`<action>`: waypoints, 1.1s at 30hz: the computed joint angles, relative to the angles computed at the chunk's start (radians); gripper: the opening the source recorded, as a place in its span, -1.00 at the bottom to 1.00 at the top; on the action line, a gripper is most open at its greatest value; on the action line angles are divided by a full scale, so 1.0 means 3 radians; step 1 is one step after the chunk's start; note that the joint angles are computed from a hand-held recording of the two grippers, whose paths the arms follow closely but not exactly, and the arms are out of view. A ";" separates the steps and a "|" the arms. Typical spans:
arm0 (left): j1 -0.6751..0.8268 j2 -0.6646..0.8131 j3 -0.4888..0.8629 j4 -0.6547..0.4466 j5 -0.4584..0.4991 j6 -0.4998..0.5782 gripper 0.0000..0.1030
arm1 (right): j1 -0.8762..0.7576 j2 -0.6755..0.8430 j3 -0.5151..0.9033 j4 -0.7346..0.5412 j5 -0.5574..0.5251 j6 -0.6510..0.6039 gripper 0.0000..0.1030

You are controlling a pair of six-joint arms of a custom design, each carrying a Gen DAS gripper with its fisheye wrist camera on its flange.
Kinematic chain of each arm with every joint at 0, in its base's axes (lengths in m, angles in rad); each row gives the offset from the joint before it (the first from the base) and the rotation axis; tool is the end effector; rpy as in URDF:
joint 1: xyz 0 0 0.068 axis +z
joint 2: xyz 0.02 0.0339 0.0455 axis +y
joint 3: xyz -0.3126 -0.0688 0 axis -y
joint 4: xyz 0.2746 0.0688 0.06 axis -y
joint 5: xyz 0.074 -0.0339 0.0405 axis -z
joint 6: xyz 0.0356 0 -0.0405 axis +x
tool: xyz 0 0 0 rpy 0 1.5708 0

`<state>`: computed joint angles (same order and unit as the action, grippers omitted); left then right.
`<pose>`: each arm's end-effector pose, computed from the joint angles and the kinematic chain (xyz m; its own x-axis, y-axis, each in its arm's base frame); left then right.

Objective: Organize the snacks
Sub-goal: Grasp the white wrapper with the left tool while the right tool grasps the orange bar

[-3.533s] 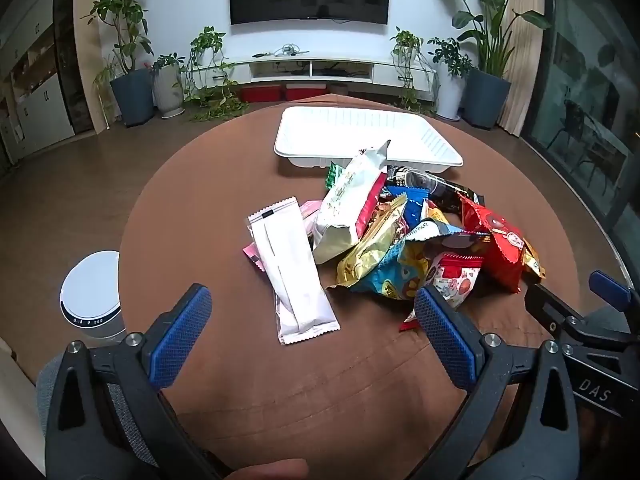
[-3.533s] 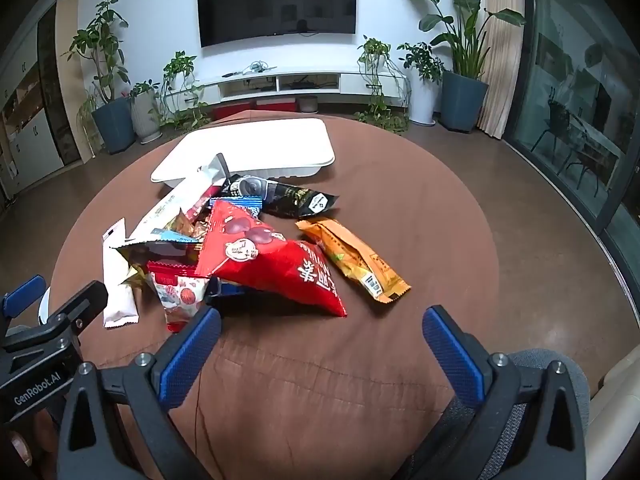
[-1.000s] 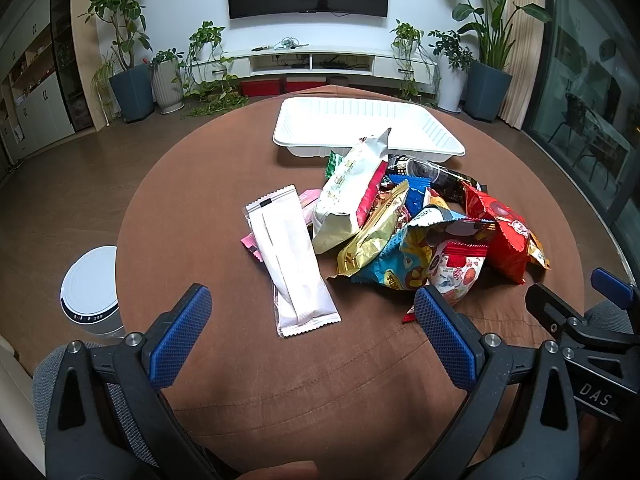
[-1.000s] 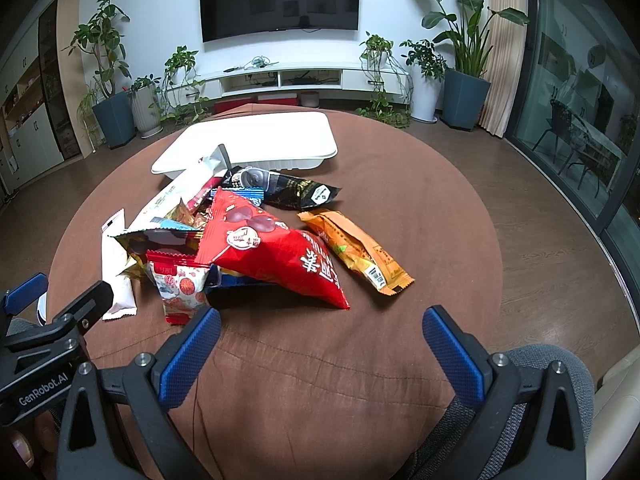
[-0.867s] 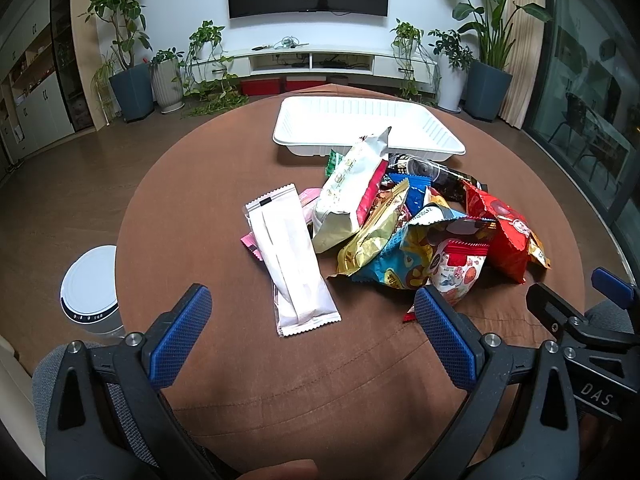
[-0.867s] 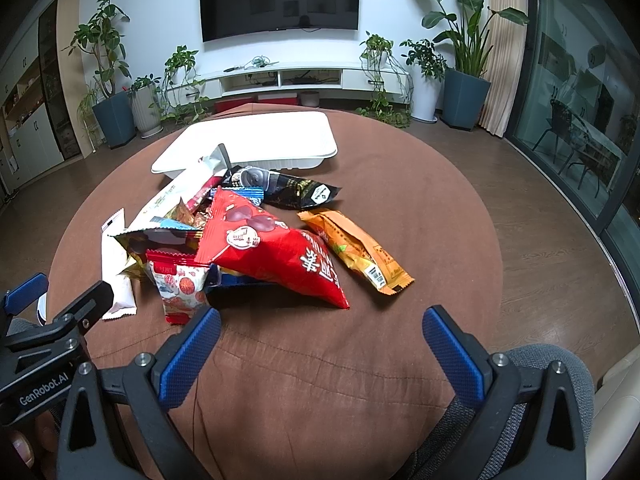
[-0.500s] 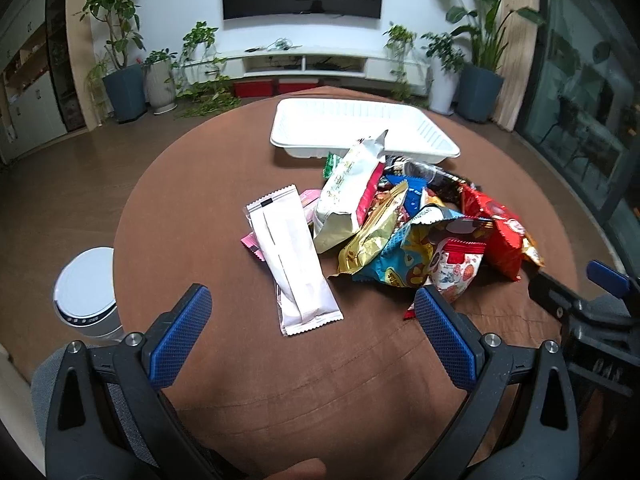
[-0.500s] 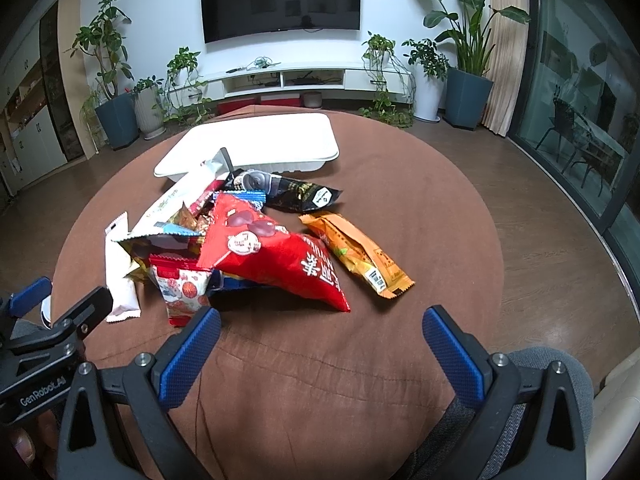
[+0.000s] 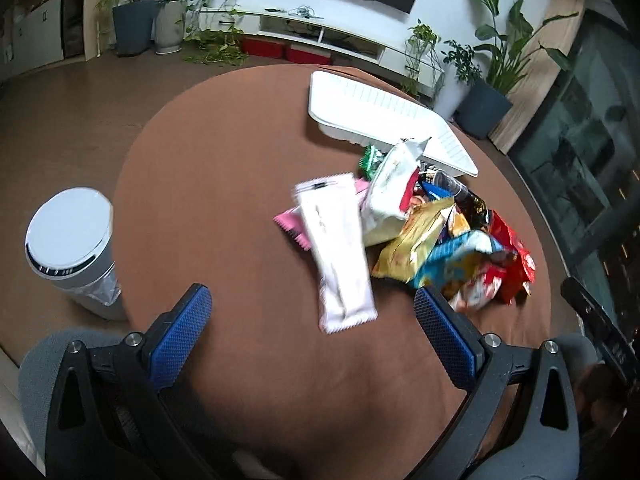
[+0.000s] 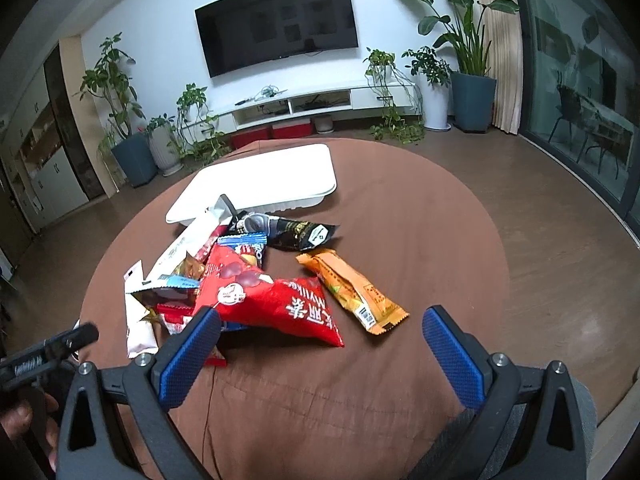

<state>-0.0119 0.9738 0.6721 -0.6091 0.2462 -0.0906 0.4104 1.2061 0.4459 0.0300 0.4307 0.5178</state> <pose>0.1907 -0.0109 0.2620 -0.8013 -0.0782 -0.5932 0.0888 0.9649 -0.2472 0.2151 0.0774 0.1889 -0.5697 0.2426 -0.7852 0.2356 0.9636 0.1268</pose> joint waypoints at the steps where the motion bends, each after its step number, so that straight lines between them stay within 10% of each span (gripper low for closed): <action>1: -0.0110 0.0076 0.0028 0.0040 -0.0105 -0.0044 0.99 | -0.0040 -0.0003 -0.0009 0.0021 -0.0047 -0.0017 1.00; 16: -0.0540 0.0782 0.0204 0.0502 -0.0371 -0.0294 0.97 | -0.0394 -0.0063 -0.0104 0.0211 -0.0497 -0.0063 0.96; 24: -0.0445 0.0623 0.0155 0.0488 -0.0073 -0.0346 0.07 | -0.0397 -0.0089 -0.0124 0.0252 -0.0554 -0.0127 0.96; 33: -0.0269 0.0259 0.0064 0.0243 0.0076 -0.0299 0.03 | -0.0390 -0.0114 -0.0113 0.0191 -0.0657 -0.0105 0.96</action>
<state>-0.0927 1.0514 0.6911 -0.5362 0.2689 -0.1804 0.2934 1.1719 0.4119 0.0872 0.2335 0.4863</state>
